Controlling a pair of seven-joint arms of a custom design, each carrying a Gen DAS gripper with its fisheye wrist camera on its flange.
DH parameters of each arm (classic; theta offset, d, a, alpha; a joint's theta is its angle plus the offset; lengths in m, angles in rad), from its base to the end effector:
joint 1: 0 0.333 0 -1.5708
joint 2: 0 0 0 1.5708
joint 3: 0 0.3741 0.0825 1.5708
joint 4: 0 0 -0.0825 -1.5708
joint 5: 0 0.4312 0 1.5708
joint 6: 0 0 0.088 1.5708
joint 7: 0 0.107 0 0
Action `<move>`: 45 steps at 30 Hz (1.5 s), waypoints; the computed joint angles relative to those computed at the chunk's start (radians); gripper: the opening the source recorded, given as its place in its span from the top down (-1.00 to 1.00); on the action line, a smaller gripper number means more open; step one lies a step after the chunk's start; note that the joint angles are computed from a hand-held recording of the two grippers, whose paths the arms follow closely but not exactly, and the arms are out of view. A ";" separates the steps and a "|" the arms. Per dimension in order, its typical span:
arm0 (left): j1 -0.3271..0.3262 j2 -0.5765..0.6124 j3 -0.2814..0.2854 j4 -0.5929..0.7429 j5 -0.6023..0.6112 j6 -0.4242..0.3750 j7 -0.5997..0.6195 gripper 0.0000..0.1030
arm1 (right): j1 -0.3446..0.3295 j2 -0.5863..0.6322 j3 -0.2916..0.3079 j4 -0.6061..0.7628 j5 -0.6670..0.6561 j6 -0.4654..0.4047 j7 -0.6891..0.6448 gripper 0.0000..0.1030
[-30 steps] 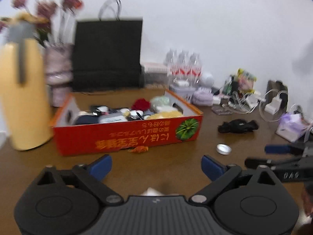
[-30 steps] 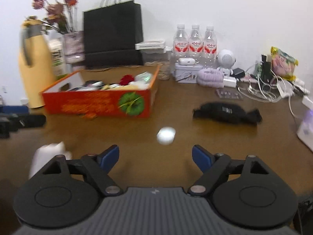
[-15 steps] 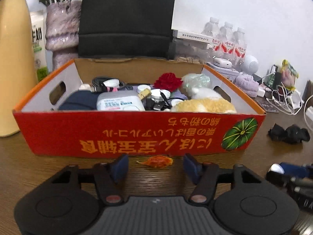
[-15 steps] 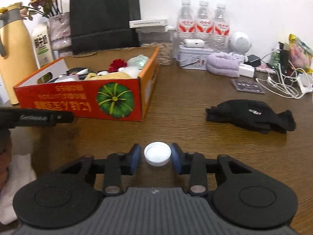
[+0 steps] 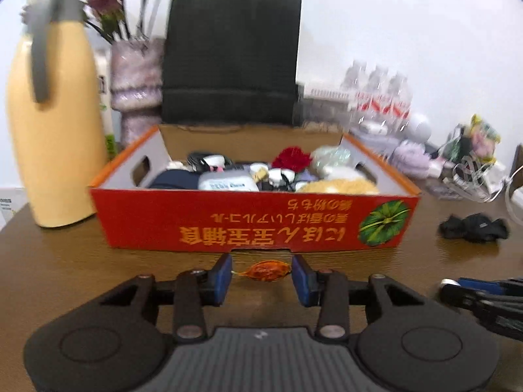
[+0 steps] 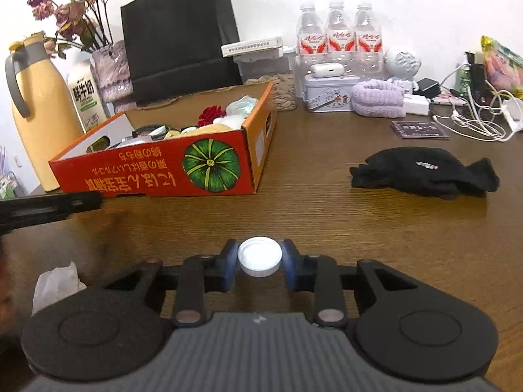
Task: Organize objects
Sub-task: 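Grasp the small orange item with the left tool while the right tool grasps a white cap, then carry the orange item and cap into the red box and release both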
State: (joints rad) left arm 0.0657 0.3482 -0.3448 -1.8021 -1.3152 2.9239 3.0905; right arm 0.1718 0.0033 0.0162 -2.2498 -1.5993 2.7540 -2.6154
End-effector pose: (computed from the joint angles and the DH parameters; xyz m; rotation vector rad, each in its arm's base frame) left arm 0.7158 -0.1141 0.4410 -1.2215 2.1069 -1.1993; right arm 0.5546 0.1473 0.4146 -1.1989 2.0130 -0.8970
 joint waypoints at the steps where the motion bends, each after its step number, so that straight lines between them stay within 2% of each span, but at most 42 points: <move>1: 0.023 -0.033 -0.007 -0.029 -0.034 -0.023 0.024 0.25 | 0.006 -0.008 0.006 -0.008 0.005 -0.024 -0.008 0.43; 3: 0.048 -0.103 0.012 -0.089 -0.090 -0.093 0.069 0.25 | 0.028 -0.039 0.028 -0.035 0.031 -0.096 -0.034 0.43; 6: 0.079 -0.226 0.066 -0.196 -0.165 -0.209 0.139 0.25 | 0.062 -0.128 0.065 -0.103 -0.017 -0.116 0.071 0.43; 9: 0.096 -0.339 0.138 -0.305 -0.214 -0.312 0.185 0.25 | 0.117 -0.230 0.129 -0.167 -0.043 -0.175 0.149 0.42; 10: 0.096 -0.370 0.162 -0.339 -0.206 -0.327 0.174 0.25 | 0.136 -0.257 0.149 -0.184 -0.047 -0.190 0.163 0.42; 13: 0.089 -0.438 0.228 -0.412 -0.163 -0.371 0.125 0.25 | 0.180 -0.313 0.168 -0.216 -0.041 -0.140 0.174 0.42; 16: 0.069 -0.472 0.282 -0.446 -0.166 -0.391 0.134 0.25 | 0.208 -0.336 0.202 -0.233 0.059 -0.172 0.090 0.42; 19: 0.054 -0.492 0.332 -0.466 -0.213 -0.434 0.177 0.25 | 0.211 -0.335 0.215 -0.234 0.127 -0.173 0.073 0.42; 22: 0.055 -0.494 0.354 -0.469 -0.222 -0.461 0.178 0.25 | 0.209 -0.318 0.238 -0.212 0.169 -0.202 0.022 0.42; 27: 0.061 -0.459 0.360 -0.437 -0.222 -0.480 0.174 0.25 | 0.204 -0.299 0.250 -0.173 0.155 -0.232 -0.018 0.42; 30: 0.065 -0.411 0.354 -0.374 -0.213 -0.518 0.164 0.25 | 0.188 -0.285 0.232 -0.138 0.117 -0.233 -0.057 0.42; 34: 0.067 -0.295 0.323 -0.208 -0.208 -0.594 0.170 0.25 | 0.142 -0.251 0.178 -0.057 0.044 -0.200 -0.119 0.42; 39: 0.051 -0.095 0.232 0.093 -0.098 -0.573 0.057 0.25 | 0.061 -0.117 0.078 0.140 0.002 -0.094 -0.181 0.42; 42: 0.002 0.057 0.192 0.307 0.036 -0.491 -0.105 0.25 | 0.025 0.019 0.033 0.292 -0.034 -0.058 -0.206 0.42; 44: -0.060 0.165 0.179 0.438 0.108 -0.355 -0.179 0.25 | 0.009 0.131 -0.001 0.400 0.016 -0.023 -0.258 0.42; 45: -0.088 0.221 0.181 0.506 0.160 -0.321 -0.208 0.25 | 0.006 0.185 -0.018 0.449 0.043 -0.009 -0.283 0.42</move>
